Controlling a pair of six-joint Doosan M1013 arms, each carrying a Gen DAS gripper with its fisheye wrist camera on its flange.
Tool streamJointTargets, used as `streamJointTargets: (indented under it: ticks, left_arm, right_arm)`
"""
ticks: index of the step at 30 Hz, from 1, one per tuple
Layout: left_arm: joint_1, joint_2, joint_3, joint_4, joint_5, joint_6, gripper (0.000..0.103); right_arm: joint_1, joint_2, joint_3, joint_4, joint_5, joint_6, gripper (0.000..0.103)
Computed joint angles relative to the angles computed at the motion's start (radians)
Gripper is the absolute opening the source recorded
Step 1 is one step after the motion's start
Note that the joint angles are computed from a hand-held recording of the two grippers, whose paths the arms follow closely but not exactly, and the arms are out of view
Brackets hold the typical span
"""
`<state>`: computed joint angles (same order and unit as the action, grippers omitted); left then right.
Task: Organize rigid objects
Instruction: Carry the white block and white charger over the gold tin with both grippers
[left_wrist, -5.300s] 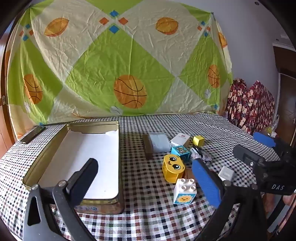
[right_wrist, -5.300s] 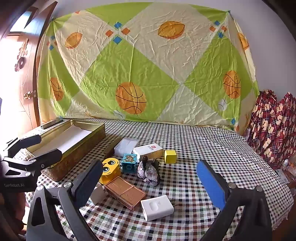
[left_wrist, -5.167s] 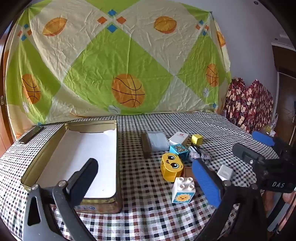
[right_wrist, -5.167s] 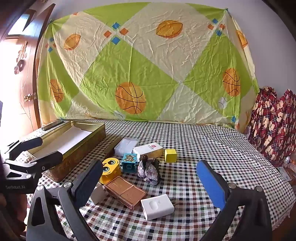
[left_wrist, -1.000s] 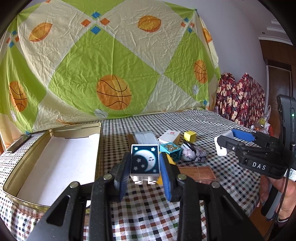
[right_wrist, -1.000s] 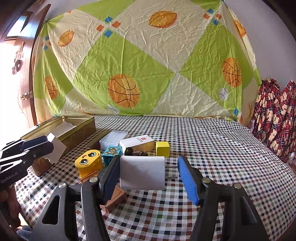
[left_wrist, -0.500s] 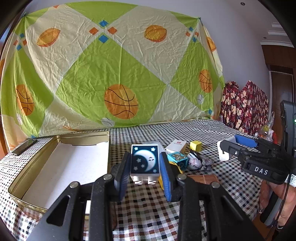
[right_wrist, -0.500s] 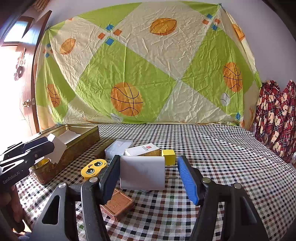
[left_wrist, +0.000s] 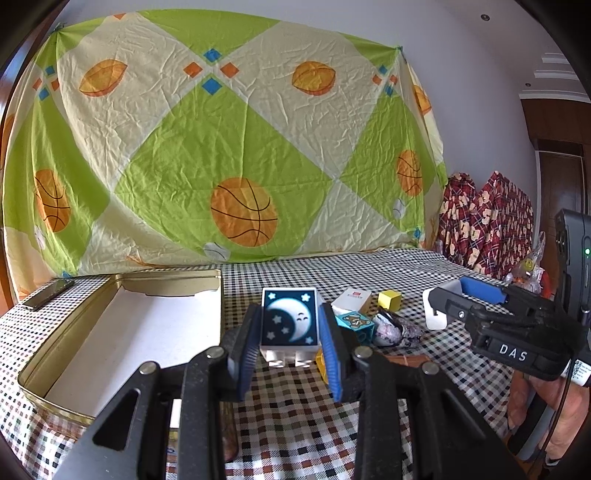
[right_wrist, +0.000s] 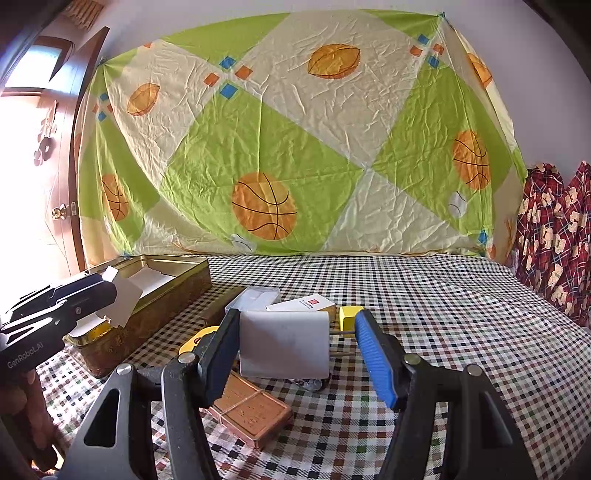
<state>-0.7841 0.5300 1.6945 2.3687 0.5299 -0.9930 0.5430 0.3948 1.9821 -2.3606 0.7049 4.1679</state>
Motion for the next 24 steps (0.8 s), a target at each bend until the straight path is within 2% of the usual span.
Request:
streamJointTargets:
  ticks: [9,24]
  left_arm:
    - [0.009,-0.009,0.018,0.037,0.026,-0.070,0.030]
    - [0.022,-0.015,0.028,0.023,0.052,-0.087,0.030]
  right_arm:
    - [0.011,0.007,-0.008,-0.020,-0.001,-0.001,0.065]
    - [0.021,0.015,-0.022,-0.055,-0.022,0.009,0.065]
